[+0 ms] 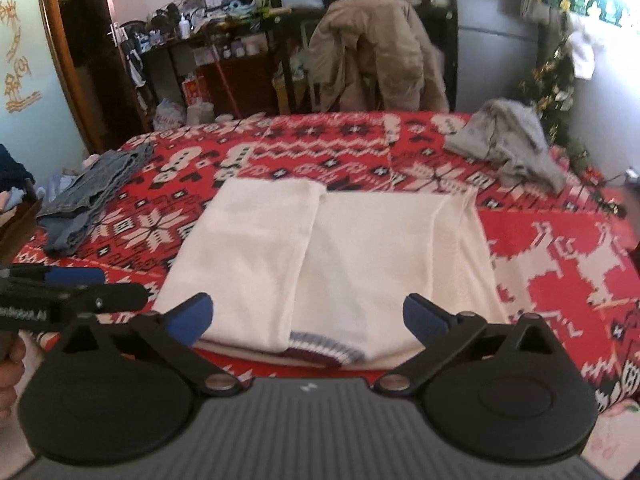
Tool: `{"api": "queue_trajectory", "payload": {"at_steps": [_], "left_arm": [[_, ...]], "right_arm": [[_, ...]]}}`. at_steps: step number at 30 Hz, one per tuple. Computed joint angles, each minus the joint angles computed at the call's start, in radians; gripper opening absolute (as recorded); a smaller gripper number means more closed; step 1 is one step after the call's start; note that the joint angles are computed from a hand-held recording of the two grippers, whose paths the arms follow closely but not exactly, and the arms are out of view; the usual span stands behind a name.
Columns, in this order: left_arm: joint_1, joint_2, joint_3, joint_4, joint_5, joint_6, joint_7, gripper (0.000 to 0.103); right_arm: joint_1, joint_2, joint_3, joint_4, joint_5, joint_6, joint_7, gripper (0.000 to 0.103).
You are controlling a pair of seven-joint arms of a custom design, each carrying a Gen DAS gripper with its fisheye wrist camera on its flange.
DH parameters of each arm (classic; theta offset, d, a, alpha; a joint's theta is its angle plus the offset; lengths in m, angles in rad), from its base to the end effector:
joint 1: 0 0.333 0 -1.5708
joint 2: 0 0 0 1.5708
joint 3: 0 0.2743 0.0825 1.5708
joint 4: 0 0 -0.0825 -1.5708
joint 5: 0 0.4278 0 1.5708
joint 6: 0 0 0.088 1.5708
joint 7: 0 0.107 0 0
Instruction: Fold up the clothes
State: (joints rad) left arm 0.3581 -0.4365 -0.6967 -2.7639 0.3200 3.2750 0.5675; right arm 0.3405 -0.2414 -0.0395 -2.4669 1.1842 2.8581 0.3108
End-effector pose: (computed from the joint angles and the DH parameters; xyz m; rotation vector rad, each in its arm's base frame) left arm 0.4351 -0.1656 0.3359 -1.9840 1.5374 -0.9886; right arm 0.5093 0.1055 0.3622 -2.0039 1.1877 -0.3772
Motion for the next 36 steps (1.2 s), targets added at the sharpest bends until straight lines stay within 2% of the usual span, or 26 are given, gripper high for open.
{"api": "queue_trajectory", "payload": {"at_steps": [2, 3, 4, 6, 8, 10, 12, 14, 17, 18, 20, 21, 22, 23, 24, 25, 26, 27, 29, 30, 32, 33, 35, 36], "left_arm": [[0.029, 0.009, -0.033, 0.003, -0.001, 0.033, 0.006, 0.099], [0.056, 0.004, -0.072, 0.007, -0.024, 0.026, -0.002, 0.100], [0.106, -0.018, -0.141, 0.012, -0.050, 0.012, -0.027, 0.100], [0.183, -0.055, -0.239, 0.025, -0.053, -0.008, -0.067, 0.100], [0.237, -0.078, -0.299, 0.033, -0.016, 0.012, -0.080, 0.100], [0.267, -0.077, -0.325, 0.033, 0.002, 0.060, -0.068, 0.100], [0.251, -0.033, -0.298, 0.036, 0.003, 0.102, -0.030, 0.100], [0.235, -0.007, -0.282, 0.039, -0.022, 0.113, -0.013, 0.100], [0.262, 0.020, -0.314, 0.048, -0.092, 0.127, -0.011, 0.099], [0.272, 0.023, -0.325, 0.050, -0.112, 0.124, -0.004, 0.097], [0.292, 0.028, -0.347, 0.056, -0.150, 0.118, 0.010, 0.085], [0.299, 0.028, -0.355, 0.056, -0.158, 0.117, 0.028, 0.071], [0.306, 0.028, -0.362, 0.056, -0.165, 0.115, 0.047, 0.051], [0.314, 0.028, -0.370, 0.056, -0.172, 0.114, 0.065, 0.040], [0.312, 0.036, -0.365, 0.054, -0.178, 0.117, 0.077, 0.025], [0.309, 0.046, -0.359, 0.048, -0.190, 0.130, 0.084, 0.017], [0.305, 0.060, -0.352, 0.045, -0.201, 0.145, 0.094, 0.015], [0.300, 0.074, -0.343, 0.042, -0.212, 0.161, 0.104, 0.013], [0.300, 0.098, -0.338, 0.041, -0.228, 0.186, 0.135, 0.013], [0.309, 0.107, -0.347, 0.045, -0.235, 0.196, 0.158, 0.011], [0.326, 0.126, -0.365, 0.051, -0.250, 0.215, 0.206, 0.007], [0.310, 0.139, -0.346, 0.056, -0.243, 0.204, 0.228, 0.006], [0.228, 0.171, -0.257, 0.077, -0.201, 0.103, 0.258, 0.003], [0.221, 0.164, -0.256, 0.072, -0.208, 0.097, 0.277, 0.002]], "right_arm": [[-0.005, 0.011, 0.005, 0.007, -0.018, 0.008, 0.032, 0.102], [-0.007, 0.017, 0.005, 0.011, -0.019, 0.013, 0.042, 0.102], [0.004, 0.020, -0.006, 0.016, 0.029, 0.015, -0.006, 0.102], [0.016, 0.027, -0.022, 0.027, 0.145, 0.013, -0.127, 0.102], [0.003, 0.040, -0.009, 0.037, 0.157, 0.017, -0.165, 0.102], [-0.015, 0.052, 0.005, 0.043, 0.117, 0.013, -0.138, 0.102], [-0.021, 0.059, 0.002, 0.051, 0.155, 0.003, -0.168, 0.102], [-0.027, 0.060, -0.002, 0.055, 0.213, -0.019, -0.223, 0.102], [-0.046, 0.059, -0.006, 0.058, 0.264, -0.080, -0.296, 0.102], [-0.052, 0.063, 0.000, 0.060, 0.258, -0.088, -0.286, 0.102], [-0.063, 0.072, 0.010, 0.064, 0.234, -0.102, -0.239, 0.100], [-0.068, 0.079, 0.011, 0.068, 0.218, -0.118, -0.201, 0.097], [-0.074, 0.088, 0.012, 0.074, 0.201, -0.138, -0.168, 0.086], [-0.078, 0.096, 0.015, 0.080, 0.186, -0.150, -0.145, 0.077], [-0.079, 0.105, 0.020, 0.084, 0.174, -0.151, -0.121, 0.072], [-0.080, 0.114, 0.026, 0.088, 0.163, -0.151, -0.099, 0.062], [-0.080, 0.124, 0.032, 0.093, 0.151, -0.151, -0.078, 0.050], [-0.080, 0.133, 0.037, 0.098, 0.139, -0.151, -0.056, 0.043], [-0.080, 0.151, 0.045, 0.109, 0.128, -0.158, -0.025, 0.024], [-0.079, 0.160, 0.048, 0.116, 0.132, -0.163, -0.021, 0.022], [-0.077, 0.173, 0.059, 0.124, 0.128, -0.159, -0.018, 0.009], [-0.074, 0.176, 0.066, 0.123, 0.116, -0.147, -0.019, 0.007], [-0.067, 0.173, 0.076, 0.112, 0.095, -0.131, -0.031, 0.004], [-0.064, 0.167, 0.079, 0.099, 0.087, -0.126, -0.045, 0.003]]}}
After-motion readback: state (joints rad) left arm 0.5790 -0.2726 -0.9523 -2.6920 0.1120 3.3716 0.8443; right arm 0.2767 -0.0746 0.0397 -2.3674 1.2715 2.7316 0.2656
